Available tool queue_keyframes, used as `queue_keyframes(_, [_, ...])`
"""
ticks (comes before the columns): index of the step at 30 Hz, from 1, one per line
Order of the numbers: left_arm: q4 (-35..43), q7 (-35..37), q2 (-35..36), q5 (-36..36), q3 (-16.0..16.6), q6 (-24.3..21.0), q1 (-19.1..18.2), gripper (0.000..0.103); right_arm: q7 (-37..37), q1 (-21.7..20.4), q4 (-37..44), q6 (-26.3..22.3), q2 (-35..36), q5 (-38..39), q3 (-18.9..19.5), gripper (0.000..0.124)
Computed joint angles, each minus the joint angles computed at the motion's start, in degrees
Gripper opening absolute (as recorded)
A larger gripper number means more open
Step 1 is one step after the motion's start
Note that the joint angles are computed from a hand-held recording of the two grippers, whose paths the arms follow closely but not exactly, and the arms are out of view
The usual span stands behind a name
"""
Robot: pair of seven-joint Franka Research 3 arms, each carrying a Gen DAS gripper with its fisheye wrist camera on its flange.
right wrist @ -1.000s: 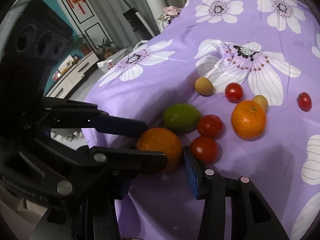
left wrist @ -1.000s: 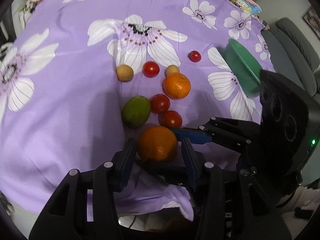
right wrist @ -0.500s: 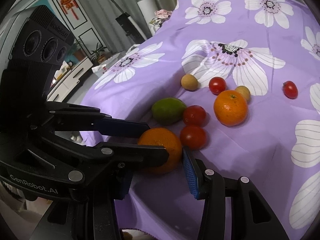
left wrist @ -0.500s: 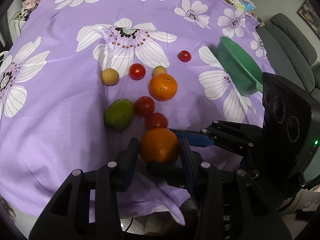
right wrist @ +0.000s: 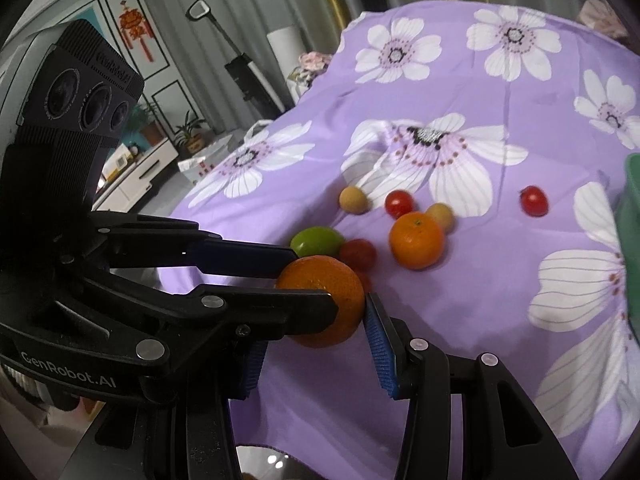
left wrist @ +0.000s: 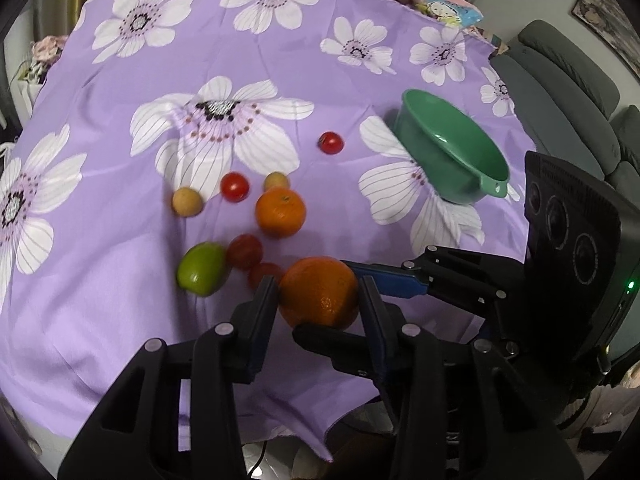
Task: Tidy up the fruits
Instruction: 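Close both grippers together around the large orange, then carry the orange with both grippers into the green bowl and release it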
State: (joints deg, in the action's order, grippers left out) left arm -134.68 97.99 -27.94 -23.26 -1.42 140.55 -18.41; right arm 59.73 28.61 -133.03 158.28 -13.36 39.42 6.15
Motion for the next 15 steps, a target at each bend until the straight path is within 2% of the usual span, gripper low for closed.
queue_keyframes(15, [5.11, 0.82, 4.02, 2.04, -2.59, 0.20, -0.95, 0.041, 0.29, 0.02, -3.43, 4.37, -3.76, 0.74, -1.92, 0.048])
